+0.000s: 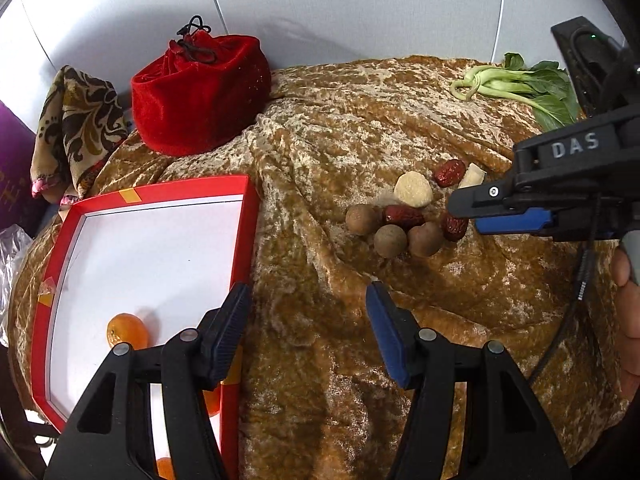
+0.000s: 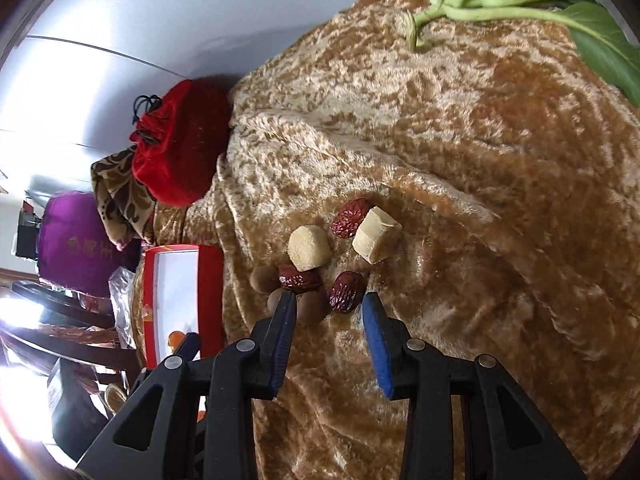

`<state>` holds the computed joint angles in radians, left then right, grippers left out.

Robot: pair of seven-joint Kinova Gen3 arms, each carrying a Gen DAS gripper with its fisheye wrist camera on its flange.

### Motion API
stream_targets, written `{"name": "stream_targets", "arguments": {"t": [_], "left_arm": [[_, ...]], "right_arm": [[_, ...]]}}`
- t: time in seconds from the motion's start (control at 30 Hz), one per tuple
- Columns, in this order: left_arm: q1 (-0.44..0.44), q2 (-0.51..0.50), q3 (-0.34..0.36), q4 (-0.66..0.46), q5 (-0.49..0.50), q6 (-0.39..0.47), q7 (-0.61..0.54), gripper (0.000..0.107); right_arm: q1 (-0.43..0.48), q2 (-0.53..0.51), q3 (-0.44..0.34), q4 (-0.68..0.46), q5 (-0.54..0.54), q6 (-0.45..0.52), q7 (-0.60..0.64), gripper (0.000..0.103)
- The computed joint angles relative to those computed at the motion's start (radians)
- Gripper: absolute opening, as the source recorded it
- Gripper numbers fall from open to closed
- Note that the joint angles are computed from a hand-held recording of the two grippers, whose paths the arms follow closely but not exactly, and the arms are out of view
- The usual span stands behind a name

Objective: Organize fruits
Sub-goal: 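Move both tools back to the pile and grasp a red date with the right tool, then grasp a brown round nut with the left tool while the right tool holds the date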

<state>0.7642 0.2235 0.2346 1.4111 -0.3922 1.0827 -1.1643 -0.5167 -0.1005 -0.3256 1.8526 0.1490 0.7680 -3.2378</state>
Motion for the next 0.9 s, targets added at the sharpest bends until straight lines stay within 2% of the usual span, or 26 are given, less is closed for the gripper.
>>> {"name": "stream_targets", "arguments": {"t": [0.3,0.37,0.43,0.67,0.9], "left_arm": [[-0.017,-0.021,0.005,0.015,0.011,-0.014,-0.030,0.059],[-0.021,-0.026,0.007,0.022,0.014,-0.024,-0.038,0.059],[-0.030,-0.027,0.012,0.025,0.029,-0.037,-0.059,0.059],[-0.087,-0.016,0.035,0.021,0.201,-0.139,-0.209,0.059],[-0.136,0.038,0.053,-0.002,0.398,-0.174,-0.381,0.056]], "right_arm": [[-0.011,0.053,0.020,-0.007,0.015,-0.002,-0.019,0.035],[-0.020,0.062,0.022,-0.011,0.031,0.007,-0.037,0.032],[-0.030,0.074,0.025,-0.027,0.044,0.034,-0.049,0.020],[-0.035,0.014,0.021,0.010,0.053,0.025,-0.110,0.019],[0.024,-0.077,-0.016,0.063,0.038,-0.022,-0.122,0.020]]}}
